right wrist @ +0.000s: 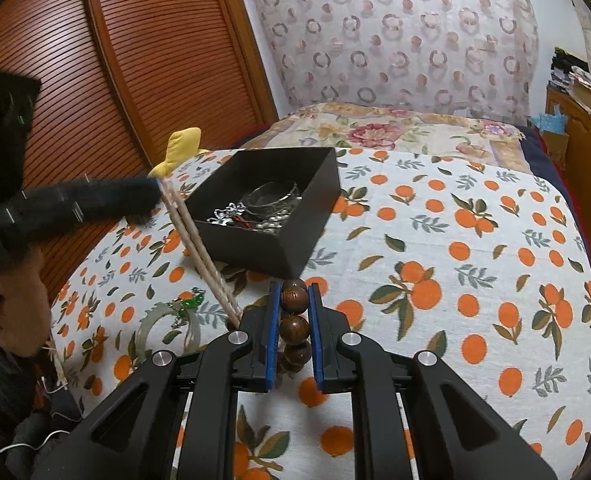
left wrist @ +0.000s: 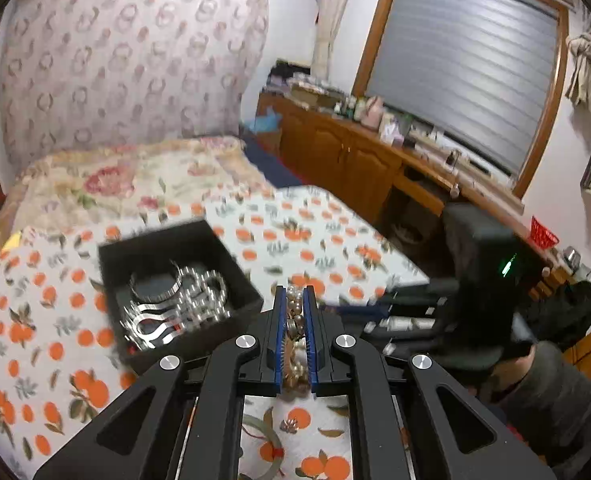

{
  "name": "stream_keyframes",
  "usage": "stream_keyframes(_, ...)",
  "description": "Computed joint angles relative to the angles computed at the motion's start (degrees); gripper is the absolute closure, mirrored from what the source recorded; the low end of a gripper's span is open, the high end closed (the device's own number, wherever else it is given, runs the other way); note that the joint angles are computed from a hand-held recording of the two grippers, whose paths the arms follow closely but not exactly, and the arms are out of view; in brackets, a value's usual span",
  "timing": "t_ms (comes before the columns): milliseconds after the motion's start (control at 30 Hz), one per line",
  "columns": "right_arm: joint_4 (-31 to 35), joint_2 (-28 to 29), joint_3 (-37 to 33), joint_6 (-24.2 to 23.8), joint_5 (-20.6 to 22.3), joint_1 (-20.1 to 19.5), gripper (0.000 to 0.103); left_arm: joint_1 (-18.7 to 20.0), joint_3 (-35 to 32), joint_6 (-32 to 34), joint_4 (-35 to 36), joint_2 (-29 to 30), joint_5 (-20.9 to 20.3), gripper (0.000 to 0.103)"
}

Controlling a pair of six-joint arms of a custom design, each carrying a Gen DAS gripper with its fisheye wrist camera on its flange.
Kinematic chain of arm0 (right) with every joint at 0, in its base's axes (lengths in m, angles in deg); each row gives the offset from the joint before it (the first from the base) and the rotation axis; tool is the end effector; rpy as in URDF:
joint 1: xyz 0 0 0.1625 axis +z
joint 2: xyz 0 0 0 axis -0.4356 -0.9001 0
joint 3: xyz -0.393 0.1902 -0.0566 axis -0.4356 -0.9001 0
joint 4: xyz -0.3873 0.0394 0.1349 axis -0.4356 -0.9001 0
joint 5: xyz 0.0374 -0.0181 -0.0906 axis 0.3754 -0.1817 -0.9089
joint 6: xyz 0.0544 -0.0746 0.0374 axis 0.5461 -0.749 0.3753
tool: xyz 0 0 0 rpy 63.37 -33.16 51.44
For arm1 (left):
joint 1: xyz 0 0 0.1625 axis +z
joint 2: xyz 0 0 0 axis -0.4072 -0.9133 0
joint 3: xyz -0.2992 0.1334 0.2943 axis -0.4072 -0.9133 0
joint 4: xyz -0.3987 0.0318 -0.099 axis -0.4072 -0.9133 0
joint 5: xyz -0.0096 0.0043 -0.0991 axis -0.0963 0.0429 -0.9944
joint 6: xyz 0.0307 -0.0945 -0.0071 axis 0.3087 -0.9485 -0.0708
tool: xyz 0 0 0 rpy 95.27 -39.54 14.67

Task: Organize jewelry
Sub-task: 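Grasp the hanging pearl strand with the left gripper while the right gripper holds the bracelet, then carry bracelet and pearls over the black box, lower them and open both grippers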

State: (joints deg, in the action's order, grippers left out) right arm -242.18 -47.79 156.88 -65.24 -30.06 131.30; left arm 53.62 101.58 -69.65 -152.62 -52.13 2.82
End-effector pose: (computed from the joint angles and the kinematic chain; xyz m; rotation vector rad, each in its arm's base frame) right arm 0.2465 -0.4185 -0.0046 1.3750 -2.6307 0.4473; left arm -0.1167 -0.3081 0.2240 0.5555 2.4296 -1.1082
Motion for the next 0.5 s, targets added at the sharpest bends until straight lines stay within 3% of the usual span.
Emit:
stream_keyframes(233, -0.39, 0.83, -0.5, 0.3, -0.88, 1.74, 0.088, -5.45, -2.07, -4.0, 13.48, -9.64, 5.56, 0.096)
stream_keyframes(500, -1.34, -0.36, -0.53, 0.43, -0.74, 3.71, 0.088, -7.58, -5.38, -7.52, 26.68, -15.59, 10.65, 0.096)
